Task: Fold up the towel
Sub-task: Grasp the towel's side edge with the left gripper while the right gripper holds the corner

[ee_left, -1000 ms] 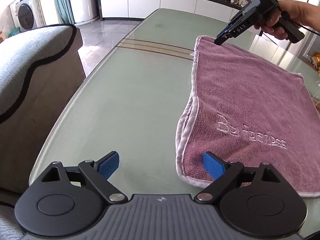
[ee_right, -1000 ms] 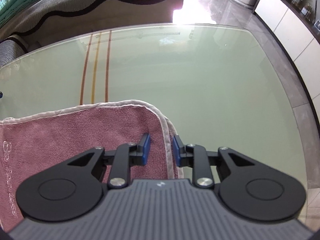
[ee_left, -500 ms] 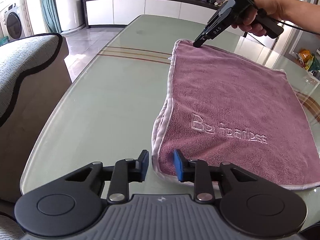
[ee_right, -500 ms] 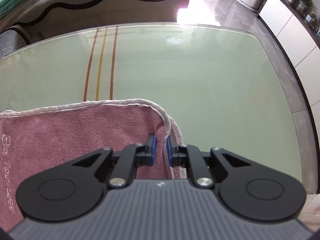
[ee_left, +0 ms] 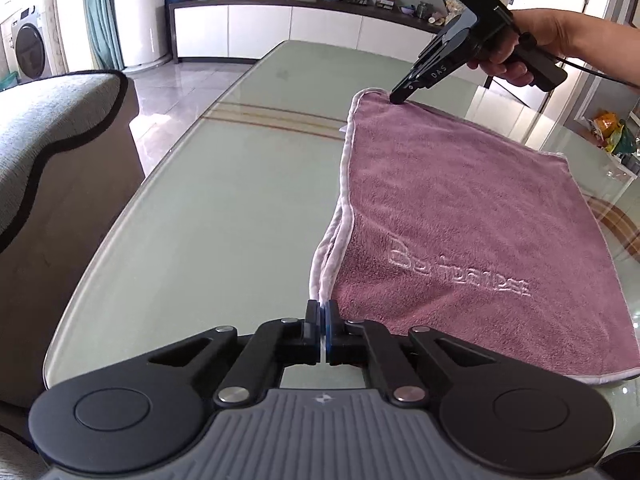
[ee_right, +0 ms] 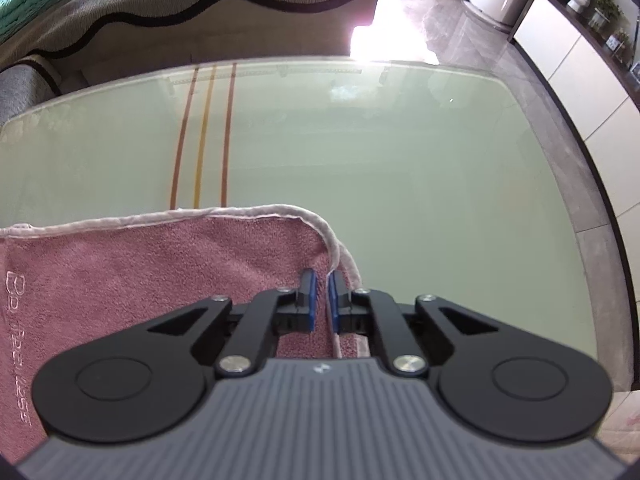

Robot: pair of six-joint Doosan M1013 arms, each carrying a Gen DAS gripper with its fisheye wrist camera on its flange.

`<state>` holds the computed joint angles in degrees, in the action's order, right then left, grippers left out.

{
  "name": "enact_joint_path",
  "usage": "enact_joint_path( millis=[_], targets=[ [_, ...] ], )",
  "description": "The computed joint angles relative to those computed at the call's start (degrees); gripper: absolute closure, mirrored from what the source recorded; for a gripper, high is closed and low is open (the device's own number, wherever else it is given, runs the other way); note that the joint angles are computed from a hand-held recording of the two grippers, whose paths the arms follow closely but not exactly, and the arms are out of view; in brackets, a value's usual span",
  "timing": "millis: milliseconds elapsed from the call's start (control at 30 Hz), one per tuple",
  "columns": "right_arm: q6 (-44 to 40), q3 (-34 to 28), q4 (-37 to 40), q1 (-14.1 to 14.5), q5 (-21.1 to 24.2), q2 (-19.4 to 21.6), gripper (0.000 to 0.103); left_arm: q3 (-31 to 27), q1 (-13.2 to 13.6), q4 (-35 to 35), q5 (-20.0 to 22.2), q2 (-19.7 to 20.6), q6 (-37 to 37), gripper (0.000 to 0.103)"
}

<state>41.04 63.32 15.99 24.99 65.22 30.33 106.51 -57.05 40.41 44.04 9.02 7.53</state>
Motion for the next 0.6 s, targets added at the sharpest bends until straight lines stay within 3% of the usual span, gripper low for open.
enact_joint_path(
  millis=[600],
  targets=[
    [1.1,1.1,-2.0,-1.0,-0.7,-2.3,0.097,0.3,-0.7,5.4,-1.3,-0.5,-3.1,0.101]
  ],
)
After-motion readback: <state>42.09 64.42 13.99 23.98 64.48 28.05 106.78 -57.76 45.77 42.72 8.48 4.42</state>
